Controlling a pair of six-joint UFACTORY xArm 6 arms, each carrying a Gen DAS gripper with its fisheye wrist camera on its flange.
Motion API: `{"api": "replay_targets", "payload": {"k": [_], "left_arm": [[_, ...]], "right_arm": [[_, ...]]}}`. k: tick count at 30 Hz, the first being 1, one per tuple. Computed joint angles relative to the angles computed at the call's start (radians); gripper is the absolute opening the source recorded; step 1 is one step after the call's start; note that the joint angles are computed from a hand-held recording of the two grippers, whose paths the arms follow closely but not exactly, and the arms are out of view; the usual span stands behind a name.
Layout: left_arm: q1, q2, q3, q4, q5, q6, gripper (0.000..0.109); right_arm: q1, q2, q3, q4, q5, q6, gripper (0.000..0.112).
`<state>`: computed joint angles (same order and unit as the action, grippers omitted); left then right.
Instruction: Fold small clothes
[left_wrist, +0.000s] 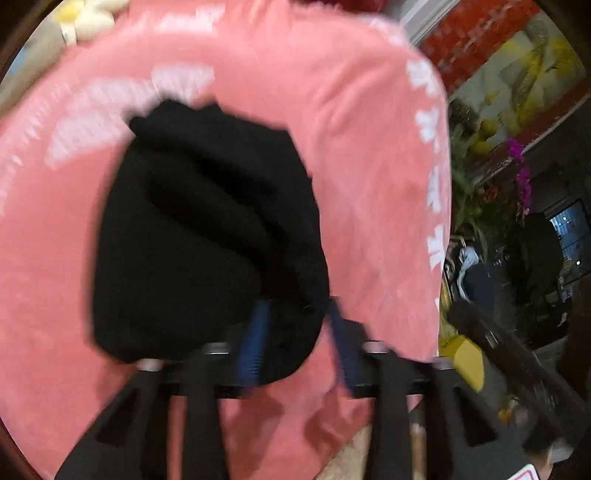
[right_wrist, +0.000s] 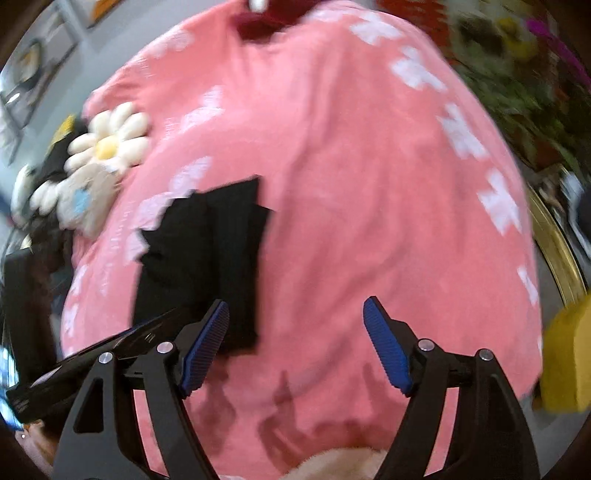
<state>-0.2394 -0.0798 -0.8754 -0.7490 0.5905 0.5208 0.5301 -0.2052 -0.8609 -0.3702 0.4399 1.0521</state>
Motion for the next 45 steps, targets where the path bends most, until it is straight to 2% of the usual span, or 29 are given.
{"api": "replay_targets", "payload": {"k": [1, 2, 6, 9, 11, 12, 13, 14, 15, 16, 19, 20, 21, 22, 23, 24, 25, 26, 27, 29, 31, 34, 35, 36, 37, 38, 43, 45], "left_arm": [[0.013, -0.054, 0.033, 0.002, -0.026, 0.023, 0.059], [0.030, -0.102, 0.062, -0.005, -0.044, 0.071, 0.059], [0.085, -0.211, 0.152, 0.136, -0.151, 0.080, 0.062], [0.138, -0.227, 0.175, 0.219, -0.158, 0.038, 0.062], [0.175, -0.233, 0.170, 0.216, -0.119, 0.030, 0.062], [0.193, -0.229, 0.167, 0.224, -0.104, 0.012, 0.062], [0.197, -0.223, 0.163, 0.227, -0.094, -0.002, 0.062], [0.210, -0.218, 0.160, 0.222, -0.080, -0.003, 0.062], [0.219, -0.220, 0.167, 0.236, -0.083, -0.016, 0.062], [0.223, -0.220, 0.170, 0.238, -0.085, -0.017, 0.062], [0.219, -0.214, 0.175, 0.259, -0.101, -0.024, 0.062], [0.215, -0.209, 0.172, 0.254, -0.101, -0.014, 0.062], [0.208, -0.203, 0.171, 0.255, -0.105, -0.016, 0.062], [0.203, -0.199, 0.169, 0.249, -0.103, -0.015, 0.062], [0.197, -0.188, 0.162, 0.235, -0.098, -0.008, 0.062], [0.191, -0.174, 0.151, 0.234, -0.090, -0.016, 0.062], [0.186, -0.164, 0.143, 0.218, -0.081, -0.011, 0.062], [0.183, -0.154, 0.132, 0.185, -0.069, 0.009, 0.063], [0.181, -0.142, 0.120, 0.157, -0.061, 0.015, 0.064], [0.177, -0.114, 0.097, 0.129, -0.049, 0.014, 0.066], [0.173, -0.082, 0.071, 0.134, -0.039, -0.015, 0.066], [0.162, -0.064, 0.054, 0.147, -0.043, -0.041, 0.066], [0.157, -0.067, 0.058, 0.152, -0.054, -0.040, 0.066], [0.152, -0.071, 0.063, 0.165, -0.066, -0.045, 0.066], [0.151, -0.072, 0.067, 0.173, -0.073, -0.048, 0.066], [0.150, -0.074, 0.069, 0.178, -0.073, -0.053, 0.066], [0.159, -0.090, 0.075, 0.181, -0.075, -0.050, 0.066], [0.162, -0.089, 0.076, 0.161, -0.072, -0.028, 0.066]], "right_arm": [[0.002, 0.039, -0.036, 0.052, -0.036, -0.081, 0.075], [0.008, 0.093, -0.092, 0.106, -0.052, -0.161, 0.078], [0.050, 0.336, -0.366, 0.260, -0.013, -0.440, 0.079], [0.071, 0.533, -0.588, 0.343, 0.092, -0.598, 0.079], [0.082, 0.632, -0.700, 0.336, 0.171, -0.622, 0.079], [0.084, 0.651, -0.717, 0.331, 0.174, -0.623, 0.078], [0.083, 0.664, -0.726, 0.304, 0.169, -0.605, 0.071], [0.073, 0.681, -0.750, 0.316, 0.187, -0.608, 0.048], [0.057, 0.677, -0.749, 0.353, 0.182, -0.604, 0.023], [0.042, 0.657, -0.725, 0.407, 0.146, -0.608, 0.013], [-0.023, 0.545, -0.595, 0.405, 0.000, -0.520, 0.012], [-0.044, 0.523, -0.565, 0.400, -0.008, -0.501, 0.015], [-0.066, 0.517, -0.547, 0.366, 0.025, -0.475, 0.026], [-0.075, 0.526, -0.560, 0.295, 0.099, -0.433, 0.035], [-0.089, 0.527, -0.531, 0.259, 0.142, -0.405, 0.040], [-0.092, 0.498, -0.485, 0.264, 0.144, -0.376, 0.040], [-0.092, 0.451, -0.422, 0.312, 0.104, -0.380, 0.040], [-0.086, 0.388, -0.332, 0.366, 0.022, -0.385, 0.040], [-0.076, 0.340, -0.266, 0.383, -0.035, -0.369, 0.045], [-0.040, 0.255, -0.163, 0.384, -0.086, -0.314, 0.056], [-0.001, 0.231, -0.128, 0.411, -0.089, -0.302, 0.057], [0.059, 0.245, -0.124, 0.511, -0.053, -0.364, 0.057], [0.072, 0.272, -0.134, 0.550, -0.060, -0.406, 0.051], [0.075, 0.293, -0.147, 0.577, -0.062, -0.447, 0.023], [0.072, 0.314, -0.174, 0.566, -0.045, -0.446, 0.009], [0.070, 0.308, -0.175, 0.558, -0.044, -0.442, 0.007], [0.054, 0.233, -0.251, 0.325, -0.067, -0.387, 0.005], [0.054, 0.250, -0.252, 0.308, 0.019, -0.403, 0.006]]}}
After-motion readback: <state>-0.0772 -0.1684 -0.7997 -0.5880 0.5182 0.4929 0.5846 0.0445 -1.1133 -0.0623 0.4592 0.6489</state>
